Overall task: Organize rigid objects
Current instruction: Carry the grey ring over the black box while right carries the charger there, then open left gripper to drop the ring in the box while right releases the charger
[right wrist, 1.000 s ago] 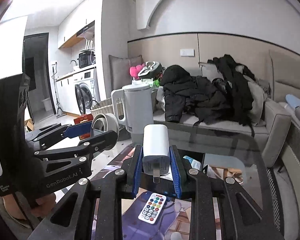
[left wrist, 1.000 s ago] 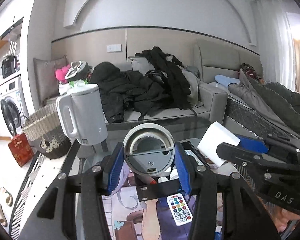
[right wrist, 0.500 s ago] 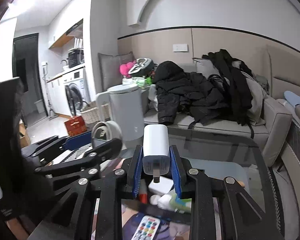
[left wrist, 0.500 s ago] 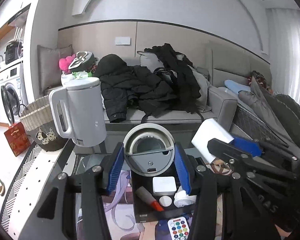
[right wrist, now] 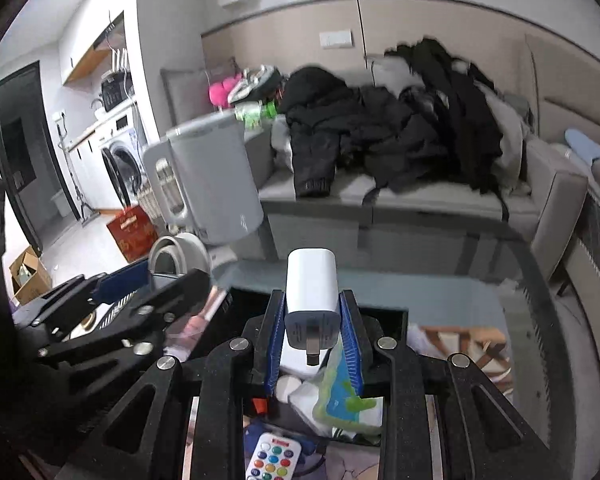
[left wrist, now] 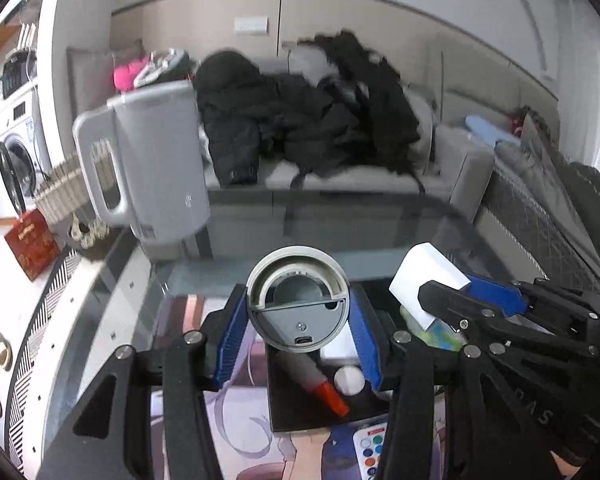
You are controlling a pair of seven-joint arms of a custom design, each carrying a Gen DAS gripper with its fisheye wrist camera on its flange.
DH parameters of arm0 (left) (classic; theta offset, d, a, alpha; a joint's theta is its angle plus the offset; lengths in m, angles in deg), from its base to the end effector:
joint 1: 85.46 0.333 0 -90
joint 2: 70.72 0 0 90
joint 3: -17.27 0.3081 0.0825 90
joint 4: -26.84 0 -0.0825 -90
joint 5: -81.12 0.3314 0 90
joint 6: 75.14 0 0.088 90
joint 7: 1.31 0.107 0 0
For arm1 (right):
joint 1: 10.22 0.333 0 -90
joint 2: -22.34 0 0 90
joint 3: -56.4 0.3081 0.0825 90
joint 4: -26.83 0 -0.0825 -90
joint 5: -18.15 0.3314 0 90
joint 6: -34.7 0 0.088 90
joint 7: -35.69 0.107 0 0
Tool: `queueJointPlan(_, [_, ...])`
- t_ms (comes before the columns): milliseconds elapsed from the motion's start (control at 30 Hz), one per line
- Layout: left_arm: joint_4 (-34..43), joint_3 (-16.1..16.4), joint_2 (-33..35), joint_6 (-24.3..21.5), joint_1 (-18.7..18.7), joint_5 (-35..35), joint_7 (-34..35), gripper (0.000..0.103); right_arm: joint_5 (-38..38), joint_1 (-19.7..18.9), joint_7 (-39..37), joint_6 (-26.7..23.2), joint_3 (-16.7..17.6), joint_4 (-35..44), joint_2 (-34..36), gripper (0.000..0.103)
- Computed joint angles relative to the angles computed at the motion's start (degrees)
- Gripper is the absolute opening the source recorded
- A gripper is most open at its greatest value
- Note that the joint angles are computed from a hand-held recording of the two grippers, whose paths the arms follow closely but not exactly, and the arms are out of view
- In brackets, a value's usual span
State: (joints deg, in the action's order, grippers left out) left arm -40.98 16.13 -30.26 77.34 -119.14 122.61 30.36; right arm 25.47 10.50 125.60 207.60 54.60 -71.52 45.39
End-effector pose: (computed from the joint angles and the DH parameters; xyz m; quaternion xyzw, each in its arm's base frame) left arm 0.5986 -0.4331 0.4664 -0.6031 0.6645 -0.3599 0.2553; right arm 0.6268 0.2086 0.4839 -0.7031 0.5626 -0.2284 0.3701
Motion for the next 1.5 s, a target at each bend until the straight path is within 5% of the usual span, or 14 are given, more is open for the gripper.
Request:
queueJointPlan(367, [5.2,-3.1,3.4,-5.5,1.4,-8.0,7.6,0.048,3.2,-3.1,-1.9,-7.1,3.3,3.0,2.5,0.026])
queueJointPlan(1100, [10.7,-3.0,6.5,-10.8,0.8,-11.8,11.2,0.049,5.3,-2.8,-3.4,-8.1,3.3,3.9,2.9,0.027])
queueJointPlan(1500, [-3.3,-3.1,-2.5,-2.7,1.7,-9.7,7.5,0.05,8.2,-4.2,-7.8,-2.9,5.7,-2.7,-2.6,0.047])
